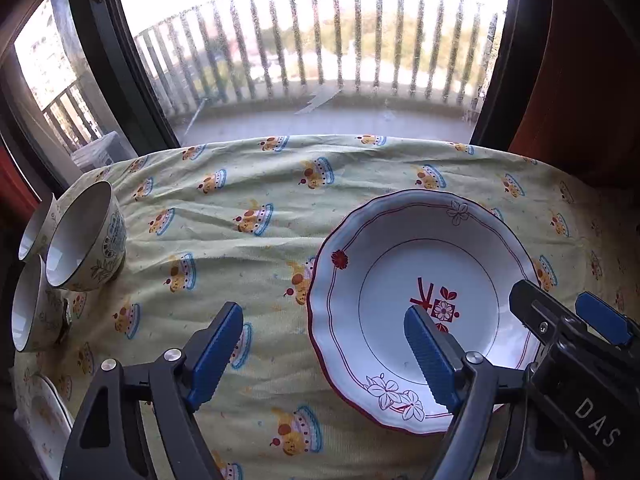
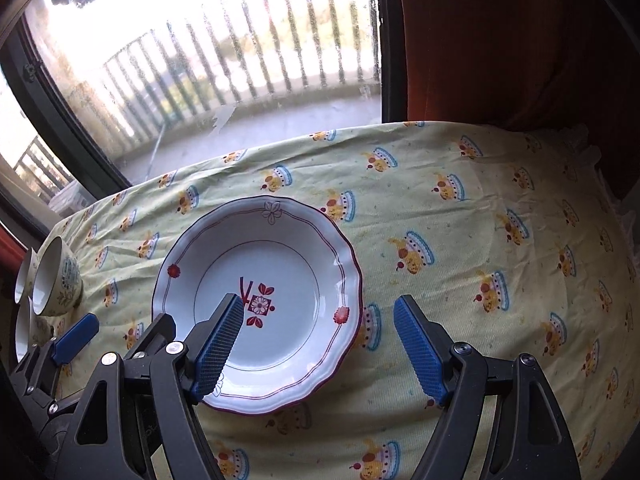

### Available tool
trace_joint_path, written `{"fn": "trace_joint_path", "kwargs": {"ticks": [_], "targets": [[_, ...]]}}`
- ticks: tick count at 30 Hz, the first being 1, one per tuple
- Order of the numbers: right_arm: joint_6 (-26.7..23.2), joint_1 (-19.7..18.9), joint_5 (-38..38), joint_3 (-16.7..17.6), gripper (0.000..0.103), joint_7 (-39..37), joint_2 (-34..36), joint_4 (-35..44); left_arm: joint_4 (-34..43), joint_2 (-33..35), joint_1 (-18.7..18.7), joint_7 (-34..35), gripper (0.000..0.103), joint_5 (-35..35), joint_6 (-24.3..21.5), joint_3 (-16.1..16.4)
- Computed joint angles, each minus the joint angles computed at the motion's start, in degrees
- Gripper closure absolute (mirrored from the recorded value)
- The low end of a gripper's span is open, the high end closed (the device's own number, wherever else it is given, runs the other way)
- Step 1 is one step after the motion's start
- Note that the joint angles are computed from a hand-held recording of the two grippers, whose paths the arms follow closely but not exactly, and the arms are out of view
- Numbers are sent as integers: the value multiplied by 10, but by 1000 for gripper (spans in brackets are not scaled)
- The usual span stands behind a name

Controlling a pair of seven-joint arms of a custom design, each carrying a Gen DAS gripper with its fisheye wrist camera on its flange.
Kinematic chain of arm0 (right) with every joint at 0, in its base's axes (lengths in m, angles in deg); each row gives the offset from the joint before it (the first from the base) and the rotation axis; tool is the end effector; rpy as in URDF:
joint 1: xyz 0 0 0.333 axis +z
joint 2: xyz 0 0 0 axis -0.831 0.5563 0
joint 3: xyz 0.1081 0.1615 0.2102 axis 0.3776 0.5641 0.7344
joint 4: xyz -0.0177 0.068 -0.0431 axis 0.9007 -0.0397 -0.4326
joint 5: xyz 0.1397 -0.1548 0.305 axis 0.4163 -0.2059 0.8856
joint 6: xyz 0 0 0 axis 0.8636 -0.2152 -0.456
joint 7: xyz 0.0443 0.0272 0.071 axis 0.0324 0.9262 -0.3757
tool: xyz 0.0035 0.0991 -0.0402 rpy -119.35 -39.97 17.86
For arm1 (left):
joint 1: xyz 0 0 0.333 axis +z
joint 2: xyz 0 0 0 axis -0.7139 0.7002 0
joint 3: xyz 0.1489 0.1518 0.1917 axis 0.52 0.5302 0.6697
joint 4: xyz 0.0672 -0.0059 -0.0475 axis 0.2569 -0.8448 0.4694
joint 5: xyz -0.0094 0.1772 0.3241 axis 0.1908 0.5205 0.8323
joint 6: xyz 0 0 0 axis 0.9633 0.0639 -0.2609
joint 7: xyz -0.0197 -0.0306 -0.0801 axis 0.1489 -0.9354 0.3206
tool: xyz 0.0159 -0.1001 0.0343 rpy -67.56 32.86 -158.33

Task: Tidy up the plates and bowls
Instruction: 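Grasp the rim of the red-rimmed dish with the right gripper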

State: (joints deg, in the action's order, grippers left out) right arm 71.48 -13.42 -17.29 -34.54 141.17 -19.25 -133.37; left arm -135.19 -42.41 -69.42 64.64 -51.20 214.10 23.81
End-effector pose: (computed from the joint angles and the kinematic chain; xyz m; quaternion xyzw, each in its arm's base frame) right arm 0.4685 0.4878 0.4462 -0.6452 0.7198 -0.1465 0.2103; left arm 0.4544 -0.3576 0.4283 -0.7050 0.6591 -0.1591 0.2080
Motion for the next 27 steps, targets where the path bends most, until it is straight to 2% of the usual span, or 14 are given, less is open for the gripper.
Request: {"fn": "trace_joint_path", "kwargs": {"ticks": [5, 8, 11, 14, 21, 27], "targets": [[-25, 2, -4, -11, 23, -19, 45, 50, 34, 45, -2, 11, 24, -1, 0, 10], [-20, -4, 13, -13, 23, -32, 64, 65, 49, 63, -5, 19, 26, -6, -3, 16], [-6, -11, 33, -12, 30, -47, 76, 69, 55, 75, -6, 36, 32, -24, 3, 18], [21, -21, 64, -7, 41, -65, 79, 62, 45, 73, -7, 41, 37, -27, 29, 22], [10, -10, 67, -19, 48, -59, 77, 62, 37, 66, -6, 65, 39, -51, 39, 22], [2, -6, 78, -11, 49, -50, 62, 46, -4, 32, -2, 76, 39, -74, 41, 14]]}}
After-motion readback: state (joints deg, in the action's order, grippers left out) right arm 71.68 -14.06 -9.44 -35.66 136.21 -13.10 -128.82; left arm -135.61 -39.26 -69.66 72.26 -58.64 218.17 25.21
